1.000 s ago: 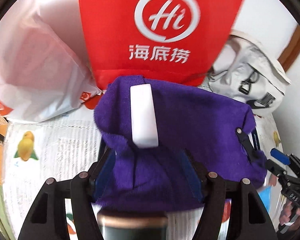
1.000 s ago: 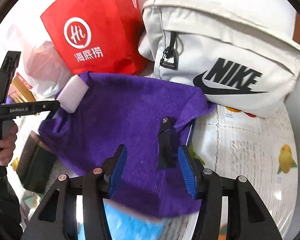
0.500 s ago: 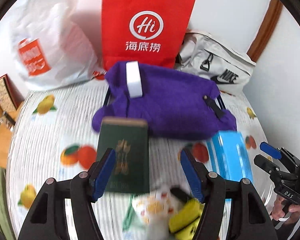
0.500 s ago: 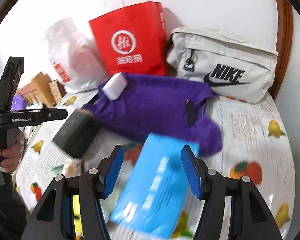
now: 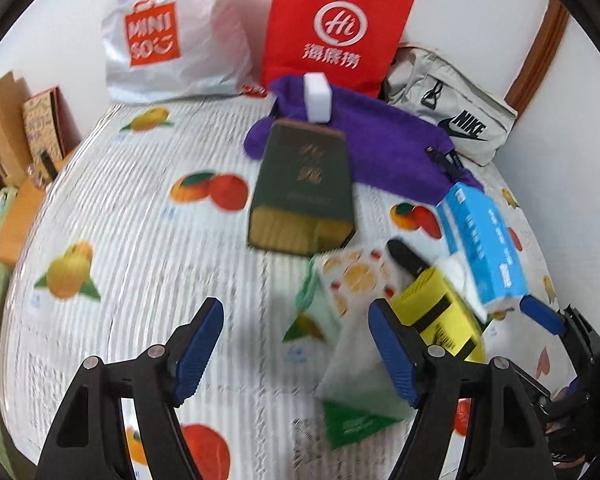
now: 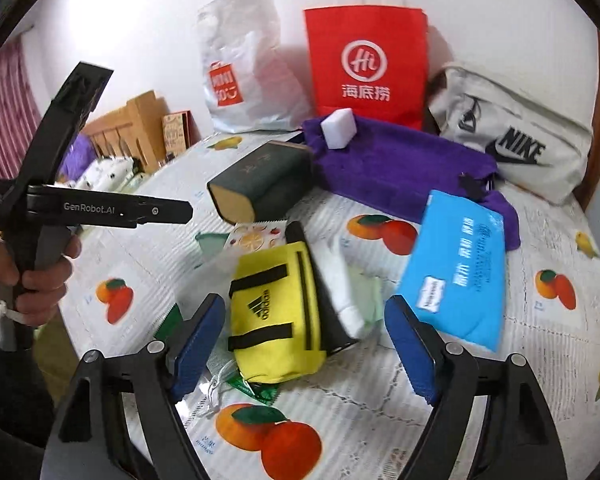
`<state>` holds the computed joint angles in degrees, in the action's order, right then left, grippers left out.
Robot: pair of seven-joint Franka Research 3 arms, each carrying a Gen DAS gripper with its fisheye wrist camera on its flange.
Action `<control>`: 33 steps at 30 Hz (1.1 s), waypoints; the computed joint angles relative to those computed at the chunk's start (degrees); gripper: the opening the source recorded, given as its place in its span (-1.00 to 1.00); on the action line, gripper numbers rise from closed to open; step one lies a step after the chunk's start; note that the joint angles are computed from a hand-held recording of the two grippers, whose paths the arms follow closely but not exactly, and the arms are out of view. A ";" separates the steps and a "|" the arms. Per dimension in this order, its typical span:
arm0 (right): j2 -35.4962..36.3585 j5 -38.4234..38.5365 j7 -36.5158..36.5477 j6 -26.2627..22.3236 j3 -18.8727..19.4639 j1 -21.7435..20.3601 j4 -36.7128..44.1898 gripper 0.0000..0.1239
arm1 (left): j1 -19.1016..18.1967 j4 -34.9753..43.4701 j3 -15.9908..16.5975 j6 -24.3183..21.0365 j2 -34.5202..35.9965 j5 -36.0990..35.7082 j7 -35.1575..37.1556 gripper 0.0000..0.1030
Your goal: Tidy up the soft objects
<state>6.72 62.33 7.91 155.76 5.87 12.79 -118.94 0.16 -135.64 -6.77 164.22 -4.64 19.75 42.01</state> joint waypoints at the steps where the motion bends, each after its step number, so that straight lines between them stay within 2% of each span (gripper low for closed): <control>1: 0.15 0.21 -0.86 1.42 0.33 0.37 -0.35 0.35 | 0.01 -0.94 0.11 0.53 -0.37 -0.32 -0.08 0.43; 4: 1.09 0.76 -3.34 5.49 1.45 1.53 -1.00 0.36 | 0.23 -3.67 0.43 2.83 -1.21 -1.12 -0.14 0.43; 6: 2.24 -0.82 -2.68 7.55 1.83 2.23 -0.81 0.43 | 0.23 -5.05 0.69 3.72 -1.61 -2.22 0.34 0.43; 9: 4.01 -2.04 -3.11 13.13 3.15 3.16 -1.06 0.47 | 0.55 -6.91 0.81 5.29 -2.23 -3.01 0.34 0.43; 12: 5.41 -6.45 -0.32 15.76 3.64 3.76 -1.21 0.47 | 0.62 -8.04 0.94 6.27 -2.63 -3.93 0.88 0.43; 14: 6.87 -8.57 0.33 20.22 4.83 3.88 -1.33 0.47 | 0.96 -8.46 0.77 6.78 -2.72 -3.67 0.54 0.43; 15: 7.71 -6.66 -3.42 24.14 7.61 2.41 -1.46 0.47 | 1.09 -8.55 0.69 6.91 -2.71 -3.60 0.32 0.43; 16: 8.25 -4.50 -7.07 26.78 11.12 -0.13 -1.43 0.38 | 1.10 -8.59 0.65 6.86 -2.67 -3.70 0.20 0.43; 17: 8.36 -2.34 -10.65 27.84 14.98 -3.42 -1.43 0.15 | 1.03 -8.57 0.64 6.77 -2.62 -3.85 0.28 0.43; 19: 7.52 0.04 -12.21 26.22 18.20 -6.92 -1.51 0.11 | 1.29 -8.43 0.28 6.71 -2.46 -3.08 -0.31 0.43; 20: 6.25 2.98 -13.43 22.23 18.88 -8.73 -1.36 0.09 | 1.37 -8.33 0.14 6.60 -2.37 -2.72 -0.65 0.43; 26: 0.86 8.45 -9.82 3.40 13.49 -10.27 -1.31 0.07 | 0.74 -8.16 -0.17 7.17 -1.99 -2.37 -1.23 0.43; 27: 0.40 8.28 -8.49 1.49 12.42 -10.09 -1.21 0.07 | 0.61 -8.12 -0.24 7.47 -1.96 -2.31 -1.24 0.43; 29: -0.49 9.27 -7.86 -0.35 10.58 -9.53 -1.34 0.07 | -0.05 -7.88 -0.21 8.35 -1.63 -2.72 -0.31 0.43; 33: -2.06 11.30 -9.40 0.98 7.47 -7.38 -2.47 0.07 | -2.32 -6.52 0.11 9.50 -0.23 -6.13 4.21 0.43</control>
